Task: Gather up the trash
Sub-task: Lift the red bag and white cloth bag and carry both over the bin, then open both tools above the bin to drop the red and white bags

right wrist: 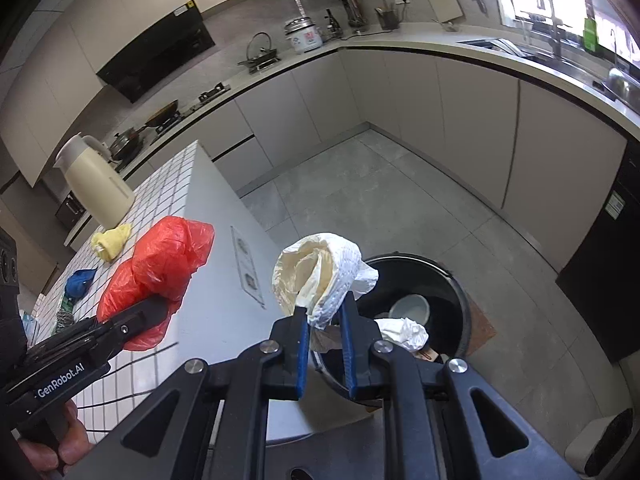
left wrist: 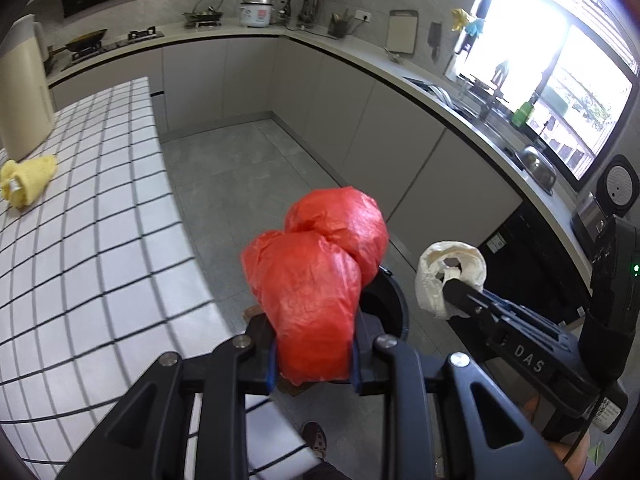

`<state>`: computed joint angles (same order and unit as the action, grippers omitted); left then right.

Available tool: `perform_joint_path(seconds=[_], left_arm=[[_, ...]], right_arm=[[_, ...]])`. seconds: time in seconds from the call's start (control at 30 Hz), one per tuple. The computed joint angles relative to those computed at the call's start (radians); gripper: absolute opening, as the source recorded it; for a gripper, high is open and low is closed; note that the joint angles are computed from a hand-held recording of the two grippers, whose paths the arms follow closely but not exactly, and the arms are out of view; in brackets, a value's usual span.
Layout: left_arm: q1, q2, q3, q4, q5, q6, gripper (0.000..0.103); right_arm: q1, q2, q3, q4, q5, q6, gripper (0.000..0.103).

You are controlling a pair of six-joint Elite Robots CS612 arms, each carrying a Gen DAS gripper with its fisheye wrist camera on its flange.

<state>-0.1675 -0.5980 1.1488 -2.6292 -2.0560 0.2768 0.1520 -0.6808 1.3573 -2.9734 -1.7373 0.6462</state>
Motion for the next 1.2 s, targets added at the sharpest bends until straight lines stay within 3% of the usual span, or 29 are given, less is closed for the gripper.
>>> perform_joint_path(seconds=[0.27,0.5,1.03,1.1,1.17,1.2], left_arm=[[-0.038,-0.002,0.019,0.043,0.008,0.004,0.027],[-0.062,0.014,0.019,0.063,0.063,-0.027,0.027],[-0.106,0.073,-0.025,0.14,0.213,-0.12,0.03],[-0.109,0.079,-0.032,0.146,0.223,-0.134,0.034],[-0.113,0.085,-0.041,0.162,0.232,-0.134,0.038],[-0.115,0.09,-0.05,0.169,0.243,-0.136,0.044]], right_arm=[[-0.034,-0.022,0.066,-0.007,0.019,0.006,0.016],[-0.058,-0.011,0.076,0.009,0.062,-0.003,0.016],[-0.123,0.067,0.024,0.081,0.235,-0.079,0.017],[-0.13,0.078,0.013,0.094,0.253,-0.087,0.019],[-0.135,0.085,0.006,0.104,0.263,-0.097,0.029],[-0.137,0.088,0.004,0.105,0.267,-0.1,0.041]])
